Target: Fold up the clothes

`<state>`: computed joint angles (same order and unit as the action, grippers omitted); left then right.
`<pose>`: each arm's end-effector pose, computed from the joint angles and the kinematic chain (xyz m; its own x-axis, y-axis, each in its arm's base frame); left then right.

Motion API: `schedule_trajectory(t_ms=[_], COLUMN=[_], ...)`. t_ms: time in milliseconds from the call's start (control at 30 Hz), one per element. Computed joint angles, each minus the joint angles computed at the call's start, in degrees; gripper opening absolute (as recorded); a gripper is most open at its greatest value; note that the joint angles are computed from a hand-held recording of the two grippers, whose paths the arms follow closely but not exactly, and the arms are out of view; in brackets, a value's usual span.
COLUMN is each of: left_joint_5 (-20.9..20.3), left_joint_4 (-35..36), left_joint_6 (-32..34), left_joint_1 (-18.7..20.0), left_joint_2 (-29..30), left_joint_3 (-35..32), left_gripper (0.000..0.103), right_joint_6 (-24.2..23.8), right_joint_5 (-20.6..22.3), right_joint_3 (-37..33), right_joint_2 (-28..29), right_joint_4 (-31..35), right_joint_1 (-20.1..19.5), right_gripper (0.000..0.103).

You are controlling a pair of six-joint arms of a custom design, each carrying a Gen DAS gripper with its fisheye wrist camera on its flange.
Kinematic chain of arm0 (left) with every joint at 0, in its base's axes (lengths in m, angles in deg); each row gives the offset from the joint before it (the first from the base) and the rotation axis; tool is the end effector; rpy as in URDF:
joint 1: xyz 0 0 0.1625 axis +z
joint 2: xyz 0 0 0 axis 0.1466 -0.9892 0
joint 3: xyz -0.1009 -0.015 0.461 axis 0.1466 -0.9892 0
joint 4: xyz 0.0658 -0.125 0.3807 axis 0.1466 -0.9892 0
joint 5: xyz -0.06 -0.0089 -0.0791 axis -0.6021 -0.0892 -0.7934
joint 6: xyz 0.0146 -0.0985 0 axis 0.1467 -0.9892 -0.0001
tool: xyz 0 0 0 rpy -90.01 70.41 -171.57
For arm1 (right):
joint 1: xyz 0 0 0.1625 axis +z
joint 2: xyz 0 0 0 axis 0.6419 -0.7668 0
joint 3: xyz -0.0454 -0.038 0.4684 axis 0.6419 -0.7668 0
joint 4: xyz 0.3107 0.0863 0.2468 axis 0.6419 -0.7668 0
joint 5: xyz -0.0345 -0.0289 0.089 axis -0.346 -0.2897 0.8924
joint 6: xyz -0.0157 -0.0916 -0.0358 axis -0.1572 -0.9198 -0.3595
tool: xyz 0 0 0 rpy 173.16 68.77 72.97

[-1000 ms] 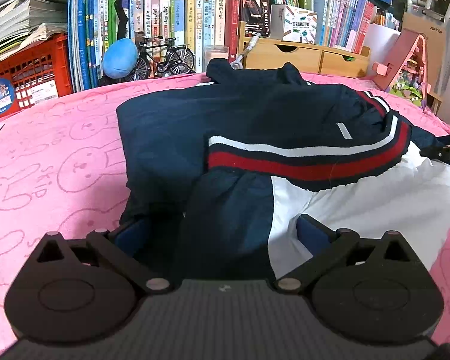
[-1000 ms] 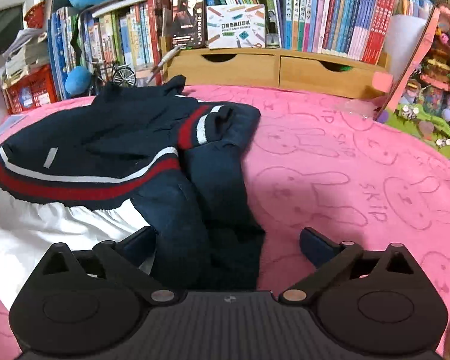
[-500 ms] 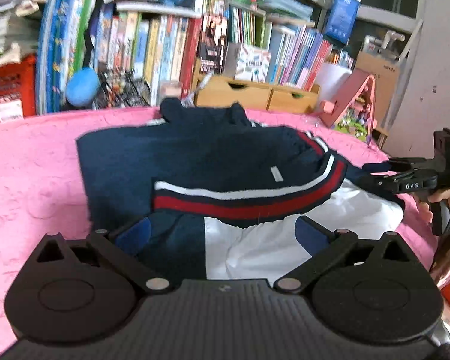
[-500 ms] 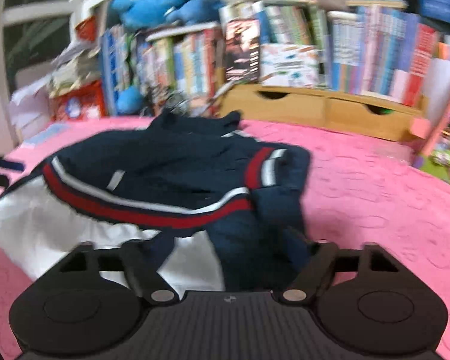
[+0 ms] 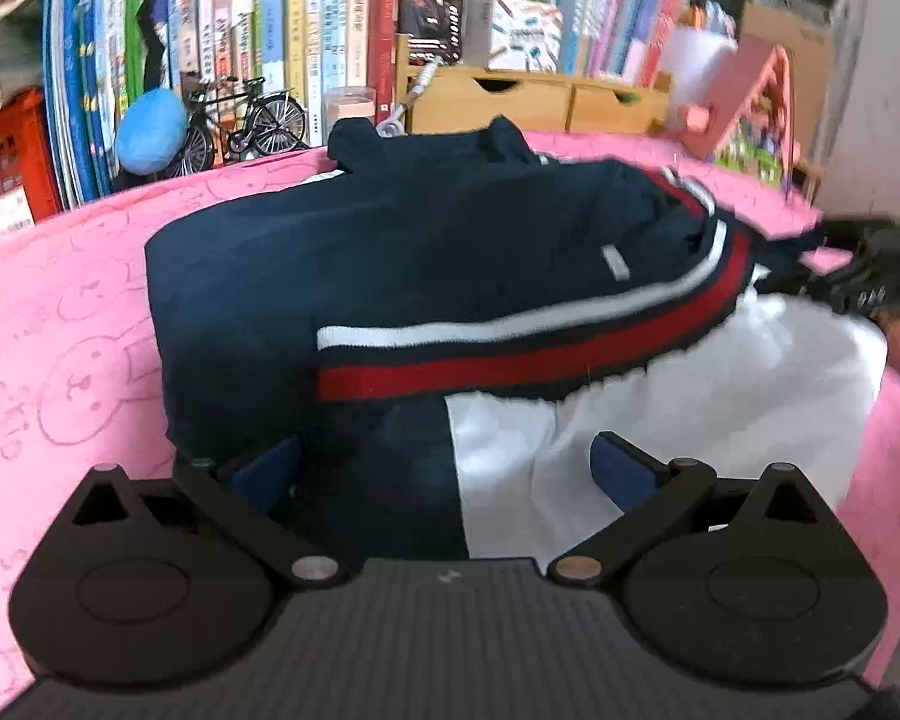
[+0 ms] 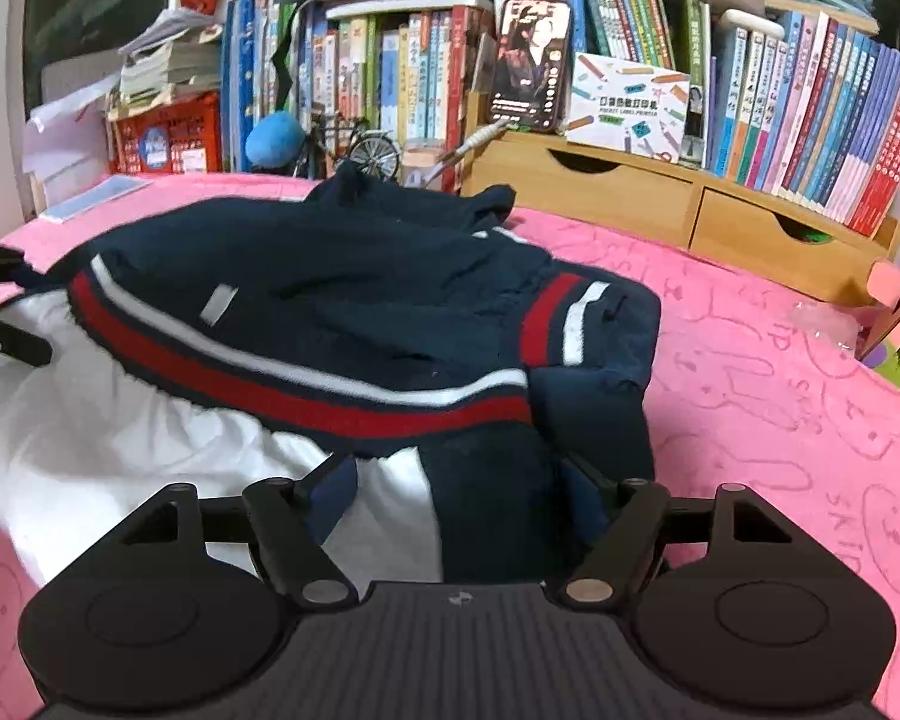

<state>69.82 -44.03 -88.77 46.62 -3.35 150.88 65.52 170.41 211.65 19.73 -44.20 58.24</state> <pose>-0.0147 -0.3138 0.2067 -0.6312 0.6447 -0.4312 0.7729 0.5690 -0.2808 0.1178 -0.2071 0.0679 -0.6761 -0.1491 0.7215 -0.6461 0.5907 -0.4834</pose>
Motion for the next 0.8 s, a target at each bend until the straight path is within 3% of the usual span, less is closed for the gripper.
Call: schedule_trajectory(t_ms=[133, 233, 367, 500, 567, 600, 667, 733, 800], left_joint_5=[5.5, 5.0, 3.1, 0.2, -1.0, -1.9, -4.2, -6.9, -7.6], left_joint_4=[0.0, -0.8, -3.9, -6.0, -7.7, -8.2, -9.0, -9.5, -9.7], left_joint_6=[-1.9, -1.9, 0.5, -0.2, -0.6, -1.3, -3.6, -6.1, -7.5], left_joint_1=[3.6, 3.5, 1.4, 0.2, -0.5, -1.1, -3.0, -5.5, -7.4], left_joint_2=[1.2, 2.0, 0.4, 0.8, 0.2, -0.3, -1.8, -3.8, -6.1], left_joint_3=[-2.8, -2.9, -0.2, 1.2, 2.3, 2.9, 4.2, 5.5, 6.5], left_gripper=[0.103, 0.103, 0.095, 0.087, 0.076, 0.073, 0.055, 0.048, 0.046], right_joint_6=[-0.3, -0.5, -0.7, -0.5, -0.1, 0.4, 1.9, 3.6, 3.5], right_joint_5=[-1.6, -4.4, -7.5, -7.7, -6.9, -6.6, -6.4, -2.0, 3.1], right_joint_3=[-1.8, -1.1, -0.1, 0.0, 0.2, 0.3, 0.6, -0.1, -0.7], right_joint_2=[0.5, 0.0, -0.6, -0.5, 0.0, 0.2, 0.4, 1.4, 2.4], right_joint_4=[1.9, 1.7, 1.0, 0.8, -0.2, -0.7, -0.3, 0.4, 0.4], right_joint_1=[-2.3, -4.5, -6.9, -7.1, -6.4, -6.0, -4.9, -0.6, 4.7], right_gripper=[0.078, 0.079, 0.079, 0.08, 0.078, 0.074, 0.053, 0.034, 0.028])
